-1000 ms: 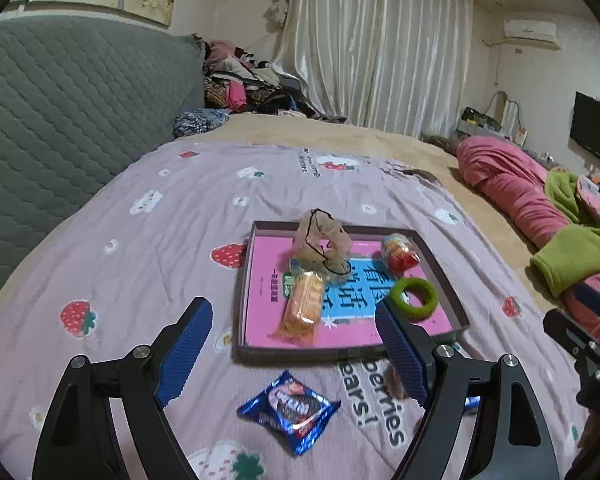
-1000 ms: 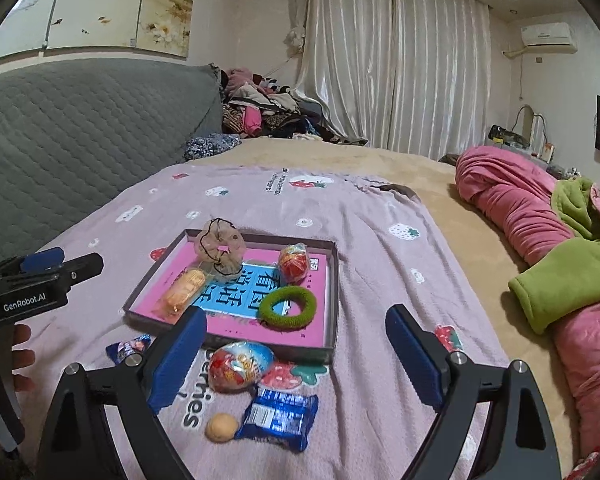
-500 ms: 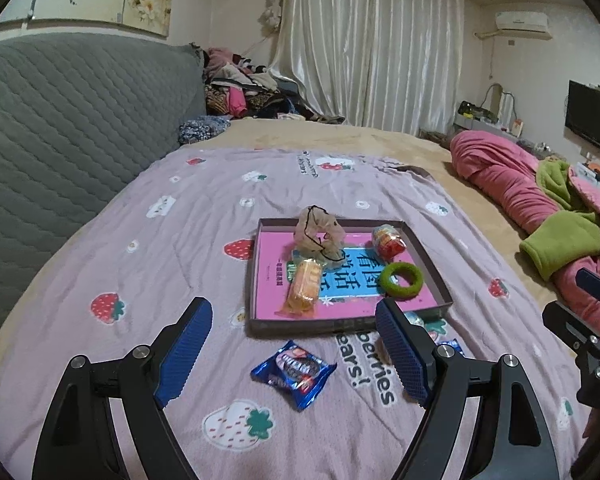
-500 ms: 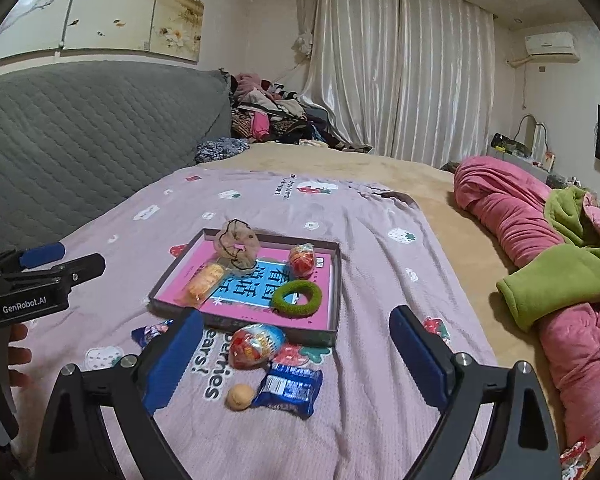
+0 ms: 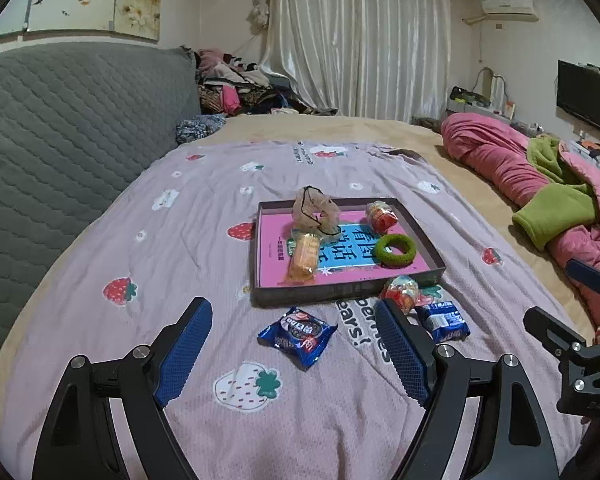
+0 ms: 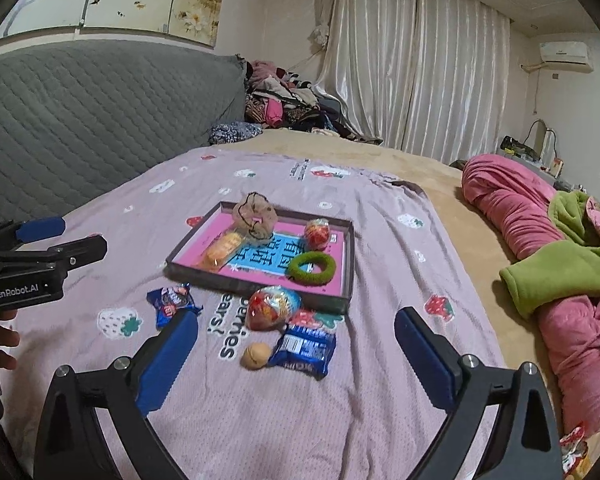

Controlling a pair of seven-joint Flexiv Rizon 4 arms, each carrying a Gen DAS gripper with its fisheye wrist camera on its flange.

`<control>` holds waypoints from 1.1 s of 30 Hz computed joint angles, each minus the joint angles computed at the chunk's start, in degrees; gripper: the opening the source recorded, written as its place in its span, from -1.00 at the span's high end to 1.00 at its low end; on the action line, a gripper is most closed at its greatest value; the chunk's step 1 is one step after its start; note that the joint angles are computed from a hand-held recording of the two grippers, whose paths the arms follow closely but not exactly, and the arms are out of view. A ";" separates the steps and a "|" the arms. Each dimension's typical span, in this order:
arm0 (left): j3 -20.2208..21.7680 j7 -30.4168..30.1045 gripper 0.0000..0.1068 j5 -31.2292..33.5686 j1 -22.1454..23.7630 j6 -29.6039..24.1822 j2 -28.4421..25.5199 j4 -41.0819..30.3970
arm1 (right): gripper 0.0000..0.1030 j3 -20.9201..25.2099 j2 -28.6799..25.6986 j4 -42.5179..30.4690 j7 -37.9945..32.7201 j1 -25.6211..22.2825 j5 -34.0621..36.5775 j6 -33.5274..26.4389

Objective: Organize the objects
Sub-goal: 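Withdraw both open tools up and back from the tray, then move left tool to the blue cookie packet while right tool approaches the walnut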

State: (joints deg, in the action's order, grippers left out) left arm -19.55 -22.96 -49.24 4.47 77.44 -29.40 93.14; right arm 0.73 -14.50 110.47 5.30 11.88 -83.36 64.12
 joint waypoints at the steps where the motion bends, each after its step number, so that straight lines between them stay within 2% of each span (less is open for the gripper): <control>1: -0.22 0.41 -0.59 -0.27 0.19 0.06 0.03 0.34 | -0.94 0.07 -0.12 0.10 0.02 0.03 0.15 0.10; 5: -0.76 1.98 -0.59 -1.83 0.73 0.65 0.17 1.82 | -0.94 0.10 -0.83 0.37 -0.06 0.35 0.33 0.59; 14: 0.67 0.16 -0.59 1.60 -0.05 0.57 -2.76 1.42 | -0.95 -0.66 -3.81 -0.41 -0.70 1.34 -0.60 1.93; 22: 2.19 -4.93 -0.59 8.40 -0.59 -0.35 -6.37 -1.14 | -0.95 -1.72 -6.86 -1.62 -3.59 1.91 0.67 2.41; 28: 2.78 -8.26 -0.59 13.01 -1.04 -0.72 -9.02 -3.70 | -0.95 -2.63 -9.67 -3.14 -9.41 3.18 4.89 1.63; 33: 3.54 -10.88 -0.59 16.81 -1.76 -2.08 -11.81 -7.06 | -0.88 -3.96 -11.84 -4.27 -11.72 3.64 7.89 3.86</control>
